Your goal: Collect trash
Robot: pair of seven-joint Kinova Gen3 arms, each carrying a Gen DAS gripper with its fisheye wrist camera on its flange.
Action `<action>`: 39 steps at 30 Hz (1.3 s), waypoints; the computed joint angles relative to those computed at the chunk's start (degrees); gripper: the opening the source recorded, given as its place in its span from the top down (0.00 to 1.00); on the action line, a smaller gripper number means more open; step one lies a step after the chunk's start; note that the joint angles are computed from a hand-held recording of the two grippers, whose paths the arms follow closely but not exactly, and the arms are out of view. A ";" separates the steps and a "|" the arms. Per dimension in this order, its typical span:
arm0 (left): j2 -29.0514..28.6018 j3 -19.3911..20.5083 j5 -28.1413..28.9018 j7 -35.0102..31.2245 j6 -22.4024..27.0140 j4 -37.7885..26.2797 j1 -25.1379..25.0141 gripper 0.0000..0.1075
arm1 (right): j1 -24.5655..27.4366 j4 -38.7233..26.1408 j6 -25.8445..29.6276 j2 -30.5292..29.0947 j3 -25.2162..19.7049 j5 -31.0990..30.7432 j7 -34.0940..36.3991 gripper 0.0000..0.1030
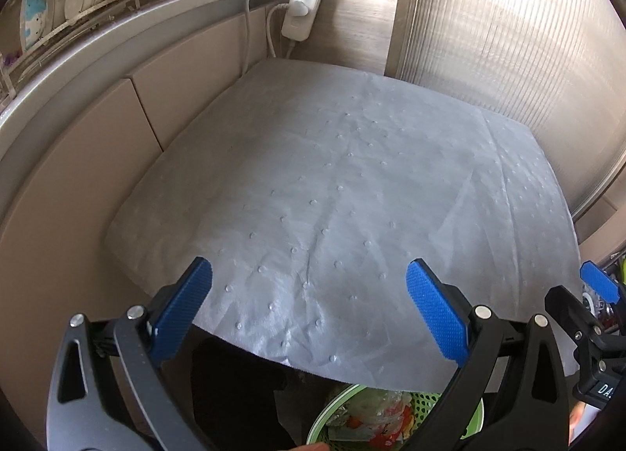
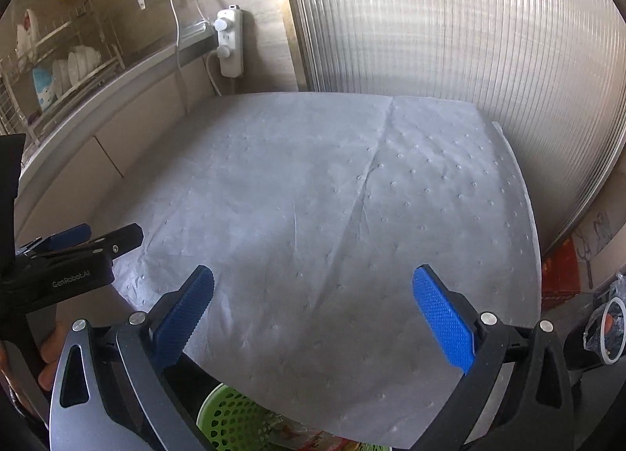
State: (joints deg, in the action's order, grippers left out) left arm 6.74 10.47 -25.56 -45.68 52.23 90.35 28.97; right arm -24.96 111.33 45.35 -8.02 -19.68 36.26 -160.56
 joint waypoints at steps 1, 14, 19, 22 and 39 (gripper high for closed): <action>0.02 -0.05 -0.12 0.00 -0.18 -0.06 -0.05 0.11 | 0.02 -0.02 -0.08 0.04 0.02 0.07 -0.05 0.02; -4.10 1.43 -8.60 7.38 -1.41 2.23 1.18 0.11 | 0.58 0.38 1.35 -3.17 -4.44 7.47 -5.66 0.02; -6.71 3.94 -12.60 11.08 -0.13 2.94 0.92 0.11 | 0.55 0.37 3.44 -5.23 -7.30 10.25 -7.18 0.02; -7.53 5.08 -12.99 11.84 0.67 2.59 0.44 0.11 | 0.56 0.13 4.32 -6.70 -8.73 11.02 -7.32 0.02; -8.65 8.78 -17.65 16.22 3.76 0.35 0.87 0.11 | 7.16 -0.45 4.54 -10.34 -14.15 10.65 -5.17 0.02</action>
State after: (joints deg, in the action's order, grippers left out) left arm -1.91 19.25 -43.20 -29.45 55.99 90.70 29.83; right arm -17.79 110.88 49.89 -18.36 -33.83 46.91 -165.74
